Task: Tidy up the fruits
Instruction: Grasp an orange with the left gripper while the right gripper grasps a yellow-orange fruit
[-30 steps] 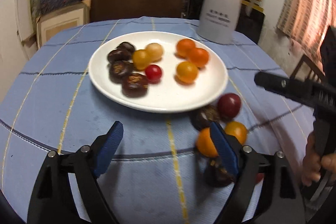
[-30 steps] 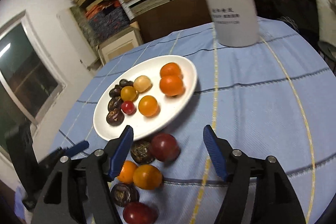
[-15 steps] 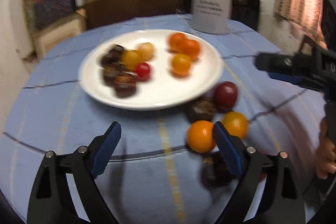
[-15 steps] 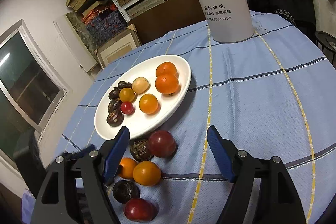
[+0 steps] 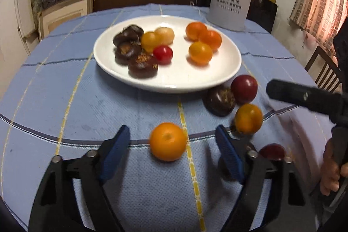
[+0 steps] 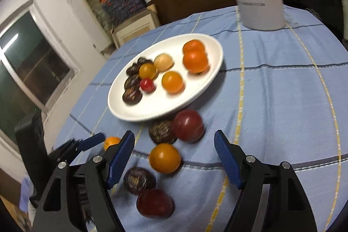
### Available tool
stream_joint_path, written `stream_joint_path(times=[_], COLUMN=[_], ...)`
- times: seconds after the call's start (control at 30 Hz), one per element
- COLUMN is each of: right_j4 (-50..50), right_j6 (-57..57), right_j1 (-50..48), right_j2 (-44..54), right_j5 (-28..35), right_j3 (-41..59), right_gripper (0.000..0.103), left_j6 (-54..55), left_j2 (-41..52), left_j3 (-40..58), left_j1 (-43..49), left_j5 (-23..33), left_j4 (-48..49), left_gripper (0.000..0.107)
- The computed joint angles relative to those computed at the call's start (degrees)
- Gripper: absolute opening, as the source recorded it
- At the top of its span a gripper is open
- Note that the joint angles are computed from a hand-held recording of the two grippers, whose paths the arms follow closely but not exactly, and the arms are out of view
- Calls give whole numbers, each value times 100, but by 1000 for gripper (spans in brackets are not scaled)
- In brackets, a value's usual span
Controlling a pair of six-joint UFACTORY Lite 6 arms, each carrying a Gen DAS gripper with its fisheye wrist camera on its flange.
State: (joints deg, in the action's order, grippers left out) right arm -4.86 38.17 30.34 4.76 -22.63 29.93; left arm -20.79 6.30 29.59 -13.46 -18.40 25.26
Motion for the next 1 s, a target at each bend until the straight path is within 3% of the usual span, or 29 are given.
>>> stream_joint_path(times=[0.27,0.43,0.53,1.0], right_j4=[68,208,305,92], right_j6=[-130,-286,-397,-175], right_j1=[374,546,580,461], right_j2=[464,819,1007,671], right_j5=[157,238,281,-48], right_j3=[275,497,626,255], right_gripper=[53,44,39,39], left_j6=[-860,-1779,-2260,-2625], left_j2=[232,370,363,-261], left_j3=[188,313,310,-221], left_j1=[316,527,683,1031], left_j5=[-5,-40,-127,-686], left_j4=[861,1802,2289,2789], left_gripper=[56,43,41,37])
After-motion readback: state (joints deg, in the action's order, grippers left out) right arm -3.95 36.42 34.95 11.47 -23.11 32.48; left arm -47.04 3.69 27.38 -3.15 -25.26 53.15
